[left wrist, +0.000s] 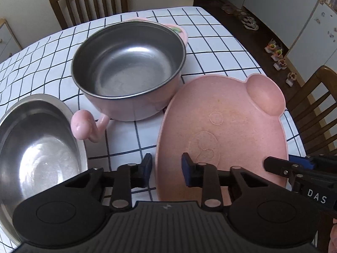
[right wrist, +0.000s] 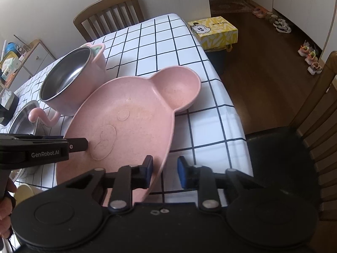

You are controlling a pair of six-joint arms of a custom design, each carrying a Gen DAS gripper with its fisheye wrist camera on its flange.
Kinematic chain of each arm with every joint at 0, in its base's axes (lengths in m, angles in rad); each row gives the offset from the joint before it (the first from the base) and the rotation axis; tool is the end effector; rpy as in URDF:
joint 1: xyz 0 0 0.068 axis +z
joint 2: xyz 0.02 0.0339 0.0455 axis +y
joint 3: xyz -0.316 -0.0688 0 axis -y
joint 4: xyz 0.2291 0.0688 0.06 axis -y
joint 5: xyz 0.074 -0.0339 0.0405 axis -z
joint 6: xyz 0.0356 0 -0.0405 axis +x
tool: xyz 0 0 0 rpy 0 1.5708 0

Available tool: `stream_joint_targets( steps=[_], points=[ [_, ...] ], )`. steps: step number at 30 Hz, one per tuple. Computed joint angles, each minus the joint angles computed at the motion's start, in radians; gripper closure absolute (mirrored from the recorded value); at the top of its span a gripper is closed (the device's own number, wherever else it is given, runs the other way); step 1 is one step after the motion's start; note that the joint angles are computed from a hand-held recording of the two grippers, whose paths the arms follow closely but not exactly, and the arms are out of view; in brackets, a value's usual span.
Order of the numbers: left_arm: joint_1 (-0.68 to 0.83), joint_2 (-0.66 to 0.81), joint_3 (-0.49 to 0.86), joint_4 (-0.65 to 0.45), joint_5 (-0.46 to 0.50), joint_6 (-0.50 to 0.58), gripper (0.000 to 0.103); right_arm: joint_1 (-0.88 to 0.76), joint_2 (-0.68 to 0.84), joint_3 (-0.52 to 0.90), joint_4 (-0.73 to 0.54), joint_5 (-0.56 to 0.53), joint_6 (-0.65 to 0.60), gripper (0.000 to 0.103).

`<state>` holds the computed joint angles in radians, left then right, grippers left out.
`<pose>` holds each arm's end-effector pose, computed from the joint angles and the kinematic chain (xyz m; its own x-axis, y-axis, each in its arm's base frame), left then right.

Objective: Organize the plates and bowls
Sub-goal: 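Move both grippers to the pink bear-shaped plate and grip its rim, then lift the pink bear plate with both grippers and carry it to the stacked plates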

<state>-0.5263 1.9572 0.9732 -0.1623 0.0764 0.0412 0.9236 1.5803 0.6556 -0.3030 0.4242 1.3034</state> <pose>0.3108 -0.1837 0.1489 -0.7655 0.4922 -0.4144 0.5601 0.8268 -0.0525 0.1592 0.1863 0.1824 -0.7707 0.4380 -0.4627 0.3776 0.8990 0.2220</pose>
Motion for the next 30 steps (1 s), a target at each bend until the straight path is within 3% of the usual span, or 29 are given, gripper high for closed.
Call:
stream_joint_targets(
  steps=[4, 15, 30],
  points=[
    [-0.001, -0.002, 0.001, -0.004, -0.002, -0.014, 0.081, 0.002, 0.003, -0.002, 0.022, 0.001, -0.007, 0.090],
    [0.001, -0.078, -0.050, -0.021, 0.020, -0.017, 0.087, 0.055, -0.031, 0.006, -0.047, 0.047, 0.053, 0.092],
    [0.029, -0.354, -0.139, -0.139, 0.076, -0.003, 0.087, 0.224, -0.140, 0.149, -0.351, 0.147, 0.179, 0.092]
  ],
)
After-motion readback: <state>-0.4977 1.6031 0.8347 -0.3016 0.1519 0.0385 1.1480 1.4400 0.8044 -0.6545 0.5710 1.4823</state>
